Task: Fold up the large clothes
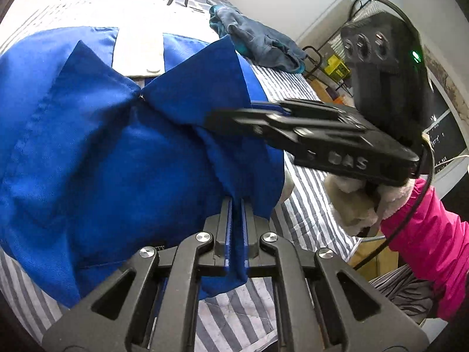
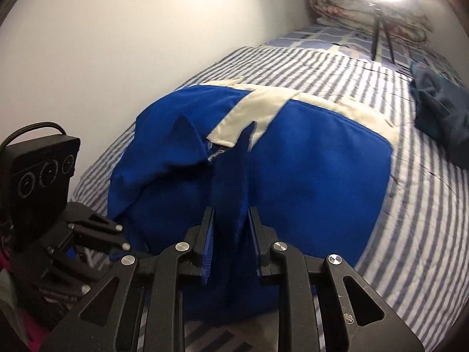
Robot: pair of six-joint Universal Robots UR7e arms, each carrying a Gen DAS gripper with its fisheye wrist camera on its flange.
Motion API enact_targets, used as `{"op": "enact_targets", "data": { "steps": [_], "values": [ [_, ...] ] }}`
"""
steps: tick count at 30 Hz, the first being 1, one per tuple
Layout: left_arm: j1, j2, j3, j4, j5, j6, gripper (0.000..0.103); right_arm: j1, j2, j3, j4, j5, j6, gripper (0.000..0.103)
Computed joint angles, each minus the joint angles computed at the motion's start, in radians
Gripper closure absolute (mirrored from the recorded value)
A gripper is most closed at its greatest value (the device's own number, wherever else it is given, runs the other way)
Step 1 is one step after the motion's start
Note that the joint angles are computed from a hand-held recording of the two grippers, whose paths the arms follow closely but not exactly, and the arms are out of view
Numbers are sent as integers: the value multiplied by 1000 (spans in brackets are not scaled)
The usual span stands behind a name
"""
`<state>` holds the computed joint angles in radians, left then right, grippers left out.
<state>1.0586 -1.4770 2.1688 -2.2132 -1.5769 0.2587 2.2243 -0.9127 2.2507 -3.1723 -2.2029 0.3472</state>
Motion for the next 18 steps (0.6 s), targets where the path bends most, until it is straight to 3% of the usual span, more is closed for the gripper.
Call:
{"op": "enact_targets", "data": {
  "steps": [3,4,10,13,14,18],
  "values": [
    [-16,-29,28,-23,19,22,102,-52,10,4,-74,51,13,88],
    [-22,-37,34,-29,25,33,103,-68,6,18,-116,83,32,102],
    [-35,-70,59,-31,40,80,103,-179,-19,118,-330,210,163,103],
    [-32,-75,61,-21,38,84,103,-195,-18,139,-380,249,179,102],
    [-33,-81,63,-22,38,90,103,-189,-29,132,-344,233,195,99],
    [-50,-106,74,-23,41,104,103,-83,-65,62,-112,-36,213,94]
  ]
}}
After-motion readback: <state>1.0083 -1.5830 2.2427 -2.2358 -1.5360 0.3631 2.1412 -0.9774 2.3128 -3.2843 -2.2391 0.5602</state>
